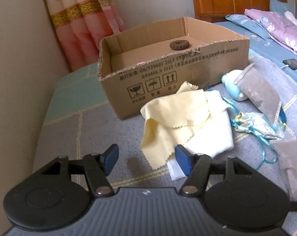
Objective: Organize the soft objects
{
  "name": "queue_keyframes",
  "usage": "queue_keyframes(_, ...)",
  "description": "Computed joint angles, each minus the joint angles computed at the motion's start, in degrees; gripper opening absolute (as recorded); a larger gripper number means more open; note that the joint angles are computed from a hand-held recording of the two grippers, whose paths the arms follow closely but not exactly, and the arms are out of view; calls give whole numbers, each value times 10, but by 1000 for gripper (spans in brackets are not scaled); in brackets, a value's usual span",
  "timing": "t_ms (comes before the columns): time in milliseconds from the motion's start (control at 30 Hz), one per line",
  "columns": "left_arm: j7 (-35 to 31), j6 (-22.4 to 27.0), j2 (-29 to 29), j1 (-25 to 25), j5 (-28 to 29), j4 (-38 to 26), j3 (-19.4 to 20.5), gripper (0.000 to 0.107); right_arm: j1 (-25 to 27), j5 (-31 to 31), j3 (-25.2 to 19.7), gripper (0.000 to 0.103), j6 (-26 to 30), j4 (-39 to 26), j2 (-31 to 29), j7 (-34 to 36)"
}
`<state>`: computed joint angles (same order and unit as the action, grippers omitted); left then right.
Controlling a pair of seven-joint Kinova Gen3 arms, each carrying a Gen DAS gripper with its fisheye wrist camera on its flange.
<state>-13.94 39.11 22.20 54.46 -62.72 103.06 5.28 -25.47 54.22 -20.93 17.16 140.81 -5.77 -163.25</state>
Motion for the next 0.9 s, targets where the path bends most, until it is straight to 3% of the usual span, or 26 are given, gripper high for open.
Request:
queue_keyframes(333,15,-19,31,8,-33,-29,-16,64,-4,-2,5,103,-1,-5,6,5)
queue_keyframes(433,3,-45,26,-3,-23,-27,-17,55,-5,0,6,103,0,-5,7,2)
queue_keyframes(500,-7,-64,24,-11,-6,-28,-18,41,-6,3,6,103,1,-5,7,-1)
queue_keyframes(733,8,-73,33,5,1,-46,-44,30,-9,10,8,103,1,-3,7,-10)
queue_keyframes(900,13,-72,37,14,5,-56,-53,10,-13,7,7,103,6,-4,8,-10)
